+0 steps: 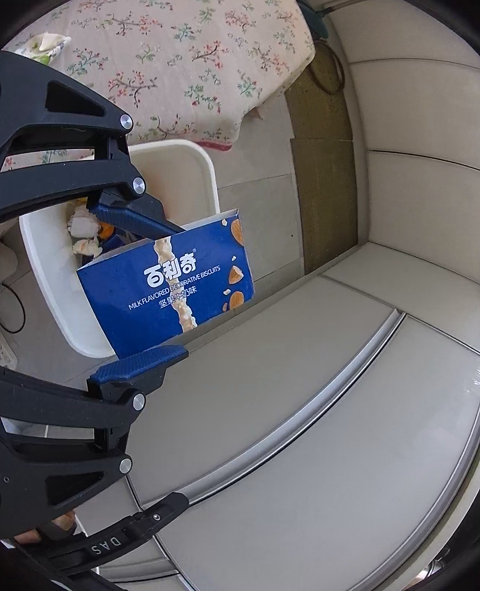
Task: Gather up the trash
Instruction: 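Carry the blue biscuit packet over the white bin and open the left gripper, then move both tools back over the table to the milk carton and paper cup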
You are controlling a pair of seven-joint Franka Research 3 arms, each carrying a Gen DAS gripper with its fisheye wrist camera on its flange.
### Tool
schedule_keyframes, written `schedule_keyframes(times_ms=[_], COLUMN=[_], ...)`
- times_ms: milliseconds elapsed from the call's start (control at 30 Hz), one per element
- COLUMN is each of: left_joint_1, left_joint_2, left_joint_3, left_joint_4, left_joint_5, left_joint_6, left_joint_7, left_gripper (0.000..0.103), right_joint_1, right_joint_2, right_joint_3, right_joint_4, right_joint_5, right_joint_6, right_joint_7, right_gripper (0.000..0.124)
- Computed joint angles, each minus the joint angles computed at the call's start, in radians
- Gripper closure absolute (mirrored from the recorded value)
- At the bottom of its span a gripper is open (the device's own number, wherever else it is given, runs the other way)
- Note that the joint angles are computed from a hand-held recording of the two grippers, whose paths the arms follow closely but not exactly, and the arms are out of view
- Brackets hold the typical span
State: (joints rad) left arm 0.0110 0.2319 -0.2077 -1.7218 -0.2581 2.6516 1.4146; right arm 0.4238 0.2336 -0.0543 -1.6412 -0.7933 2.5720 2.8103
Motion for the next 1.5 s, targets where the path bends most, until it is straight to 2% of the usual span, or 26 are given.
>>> schedule_keyframes(times_ms=[67, 100, 133, 233, 433, 567, 800, 967, 1100, 1500], left_joint_1=[0.003, 0.002, 0.001, -0.005, 0.005, 0.011, 0.038, 0.066, 0.107, 0.237], left_joint_2=[0.028, 0.033, 0.033, 0.015, -0.055, -0.143, -0.273, -0.365, -0.439, -0.563], left_joint_3=[-0.007, -0.008, -0.006, 0.004, 0.038, 0.077, 0.127, 0.167, 0.200, 0.287], left_joint_4=[0.038, 0.043, 0.040, 0.008, -0.086, -0.196, -0.337, -0.426, -0.494, -0.621], left_joint_5=[-0.021, -0.022, -0.020, 0.005, 0.049, 0.131, 0.203, 0.232, 0.289, 0.375], left_joint_6=[-0.041, -0.047, -0.045, -0.027, -0.041, -0.025, -0.031, -0.083, -0.137, -0.249], left_joint_7=[-0.002, -0.010, -0.019, -0.050, -0.113, -0.173, -0.188, -0.162, -0.156, -0.144], left_gripper=[0.041, 0.035, 0.030, 0.025, 0.022, 0.018, 0.014, 0.011, 0.009, 0.009], right_joint_1=[-0.002, -0.002, -0.003, -0.004, 0.004, 0.014, 0.076, 0.101, 0.142, 0.261], right_joint_2=[0.001, 0.002, 0.003, 0.010, 0.023, 0.051, 0.113, 0.174, 0.223, 0.364], right_joint_3=[-0.001, -0.002, -0.001, 0.000, 0.006, 0.023, 0.040, 0.090, 0.101, 0.083], right_joint_4=[0.000, 0.000, 0.002, 0.007, 0.020, 0.054, 0.134, 0.203, 0.272, 0.488], right_joint_5=[0.003, 0.004, 0.007, 0.020, 0.052, 0.120, 0.213, 0.371, 0.447, 0.547], right_joint_6=[-0.001, -0.002, -0.002, 0.003, 0.025, 0.028, 0.016, -0.025, -0.066, -0.190], right_joint_7=[-0.001, -0.002, -0.005, -0.018, -0.068, -0.175, -0.371, -0.597, -0.724, -0.918], right_gripper=[0.033, 0.033, 0.033, 0.033, 0.032, 0.029, 0.028, 0.028, 0.028, 0.028])
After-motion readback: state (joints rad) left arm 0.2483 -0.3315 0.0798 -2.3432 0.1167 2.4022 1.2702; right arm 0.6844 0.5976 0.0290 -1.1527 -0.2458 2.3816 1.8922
